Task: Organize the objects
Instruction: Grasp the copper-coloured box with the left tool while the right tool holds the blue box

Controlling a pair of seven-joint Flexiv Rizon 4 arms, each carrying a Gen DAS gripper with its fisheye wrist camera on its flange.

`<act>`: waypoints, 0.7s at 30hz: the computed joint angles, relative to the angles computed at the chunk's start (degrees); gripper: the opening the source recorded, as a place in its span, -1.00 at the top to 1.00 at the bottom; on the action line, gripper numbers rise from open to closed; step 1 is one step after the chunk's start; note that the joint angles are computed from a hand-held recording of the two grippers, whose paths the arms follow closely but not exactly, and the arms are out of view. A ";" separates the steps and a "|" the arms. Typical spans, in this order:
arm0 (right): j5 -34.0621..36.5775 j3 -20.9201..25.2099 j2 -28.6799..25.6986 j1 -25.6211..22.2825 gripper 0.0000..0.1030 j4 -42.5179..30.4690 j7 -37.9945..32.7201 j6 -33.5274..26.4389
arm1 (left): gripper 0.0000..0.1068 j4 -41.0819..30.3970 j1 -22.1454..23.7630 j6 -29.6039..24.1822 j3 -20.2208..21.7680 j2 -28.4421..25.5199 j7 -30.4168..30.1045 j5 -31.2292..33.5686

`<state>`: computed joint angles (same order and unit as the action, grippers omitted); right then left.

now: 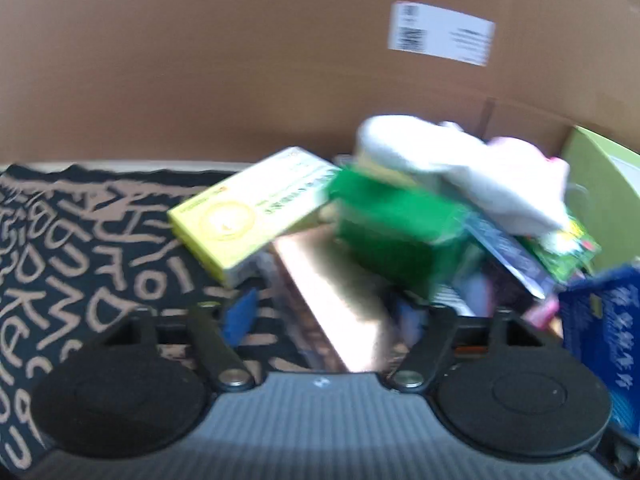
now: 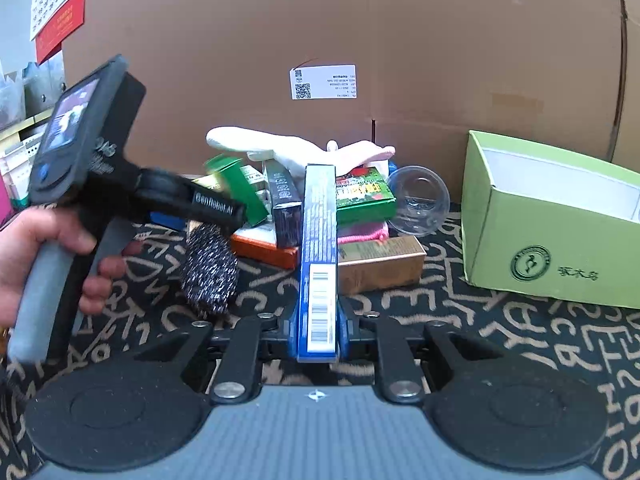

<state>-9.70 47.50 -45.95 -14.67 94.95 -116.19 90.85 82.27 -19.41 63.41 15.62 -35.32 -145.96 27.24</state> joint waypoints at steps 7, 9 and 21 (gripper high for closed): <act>2.20 0.07 1.72 -1.02 0.61 1.21 -1.02 -2.52 | 0.38 3.46 0.34 0.05 -1.93 2.94 2.43 -0.47; 2.96 0.91 3.16 -2.72 0.61 2.80 -2.83 -2.86 | 0.38 6.63 0.50 2.06 -2.61 4.87 3.36 -0.47; 10.42 0.83 5.29 -2.76 0.60 2.75 -7.89 -4.67 | -0.43 12.21 -3.33 1.45 0.93 9.47 -4.72 3.67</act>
